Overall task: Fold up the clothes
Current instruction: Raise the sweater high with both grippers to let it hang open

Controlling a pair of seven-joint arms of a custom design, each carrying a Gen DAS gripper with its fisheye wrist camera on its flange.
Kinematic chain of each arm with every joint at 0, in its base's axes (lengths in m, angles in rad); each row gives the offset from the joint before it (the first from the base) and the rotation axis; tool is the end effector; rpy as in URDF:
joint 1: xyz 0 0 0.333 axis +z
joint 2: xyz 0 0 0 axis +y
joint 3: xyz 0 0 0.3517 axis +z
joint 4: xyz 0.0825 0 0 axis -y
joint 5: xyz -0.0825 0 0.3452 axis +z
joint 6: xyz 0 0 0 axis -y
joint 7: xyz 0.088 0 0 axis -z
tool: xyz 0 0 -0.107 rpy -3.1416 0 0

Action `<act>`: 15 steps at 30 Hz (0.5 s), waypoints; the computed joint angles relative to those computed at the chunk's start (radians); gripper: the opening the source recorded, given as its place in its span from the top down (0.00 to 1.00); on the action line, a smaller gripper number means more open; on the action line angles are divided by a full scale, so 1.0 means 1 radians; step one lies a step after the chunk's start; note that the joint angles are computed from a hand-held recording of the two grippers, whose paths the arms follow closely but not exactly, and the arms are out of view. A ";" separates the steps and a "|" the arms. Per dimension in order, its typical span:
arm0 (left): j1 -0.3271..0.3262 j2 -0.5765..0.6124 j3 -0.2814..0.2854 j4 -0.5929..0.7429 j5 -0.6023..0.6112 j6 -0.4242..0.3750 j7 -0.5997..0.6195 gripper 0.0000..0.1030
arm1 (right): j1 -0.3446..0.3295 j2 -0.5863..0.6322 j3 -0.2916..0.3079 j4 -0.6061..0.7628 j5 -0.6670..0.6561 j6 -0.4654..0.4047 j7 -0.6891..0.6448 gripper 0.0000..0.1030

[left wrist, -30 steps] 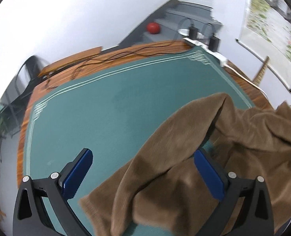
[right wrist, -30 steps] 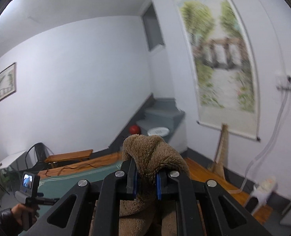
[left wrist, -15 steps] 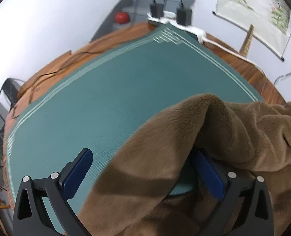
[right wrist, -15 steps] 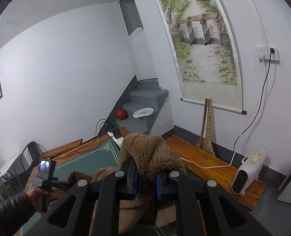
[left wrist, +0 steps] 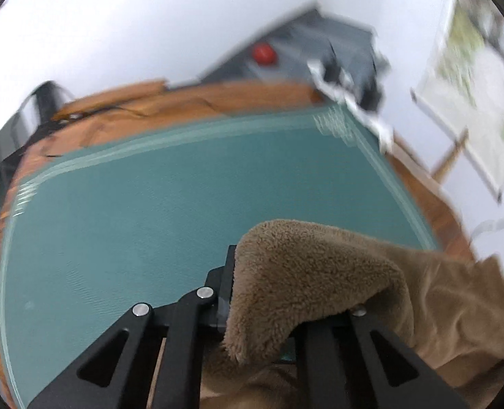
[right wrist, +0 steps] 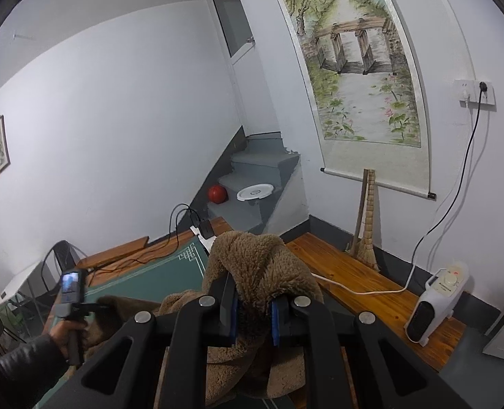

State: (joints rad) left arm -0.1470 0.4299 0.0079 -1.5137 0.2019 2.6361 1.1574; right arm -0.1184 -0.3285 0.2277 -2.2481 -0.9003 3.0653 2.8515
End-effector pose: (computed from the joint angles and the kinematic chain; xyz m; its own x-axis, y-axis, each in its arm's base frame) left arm 0.7012 -0.1045 0.5428 0.1025 -0.9919 0.0756 -0.7533 -0.1270 -0.6453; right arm 0.4328 0.1285 0.6509 -0.1043 -0.9620 -0.2525 -0.3729 0.2732 -0.8868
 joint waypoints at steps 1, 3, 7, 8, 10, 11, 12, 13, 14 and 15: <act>-0.012 -0.050 0.030 -0.052 0.026 0.038 -0.050 0.88 | 0.000 0.008 -0.008 0.005 0.001 0.018 -0.004 0.86; -0.031 -0.143 0.082 -0.137 0.103 0.098 -0.168 0.88 | -0.009 0.021 -0.009 0.017 -0.002 0.054 -0.011 0.86; -0.047 -0.353 0.156 -0.302 0.371 0.160 -0.469 0.88 | -0.036 0.053 -0.004 0.044 0.012 0.153 -0.048 0.86; -0.039 -0.406 0.161 -0.335 0.451 0.161 -0.548 0.88 | -0.048 0.059 0.002 0.051 0.020 0.180 -0.060 0.86; -0.002 -0.508 0.148 -0.387 0.592 0.150 -0.687 0.88 | -0.067 0.071 0.013 0.063 0.036 0.233 -0.084 0.86; 0.020 -0.560 0.132 -0.418 0.650 0.140 -0.742 0.88 | -0.081 0.074 0.025 0.067 0.043 0.261 -0.096 0.86; 0.044 -0.614 0.112 -0.451 0.698 0.127 -0.788 0.88 | -0.093 0.078 0.034 0.072 0.052 0.288 -0.110 0.86; 0.070 -0.666 0.091 -0.481 0.736 0.115 -0.825 0.88 | -0.093 0.082 0.033 0.076 0.061 0.314 -0.125 0.86; 0.095 -0.718 0.071 -0.509 0.766 0.103 -0.854 0.88 | -0.088 0.087 0.029 0.082 0.070 0.340 -0.142 0.86; 0.121 -0.769 0.053 -0.536 0.787 0.091 -0.876 0.88 | -0.083 0.091 0.026 0.087 0.079 0.361 -0.159 0.86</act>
State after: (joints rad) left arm -0.0260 -0.3394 0.0607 -2.0494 0.9891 2.7269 0.2819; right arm -0.2019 -0.2371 0.2538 -2.1611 -0.8214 3.4262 2.6927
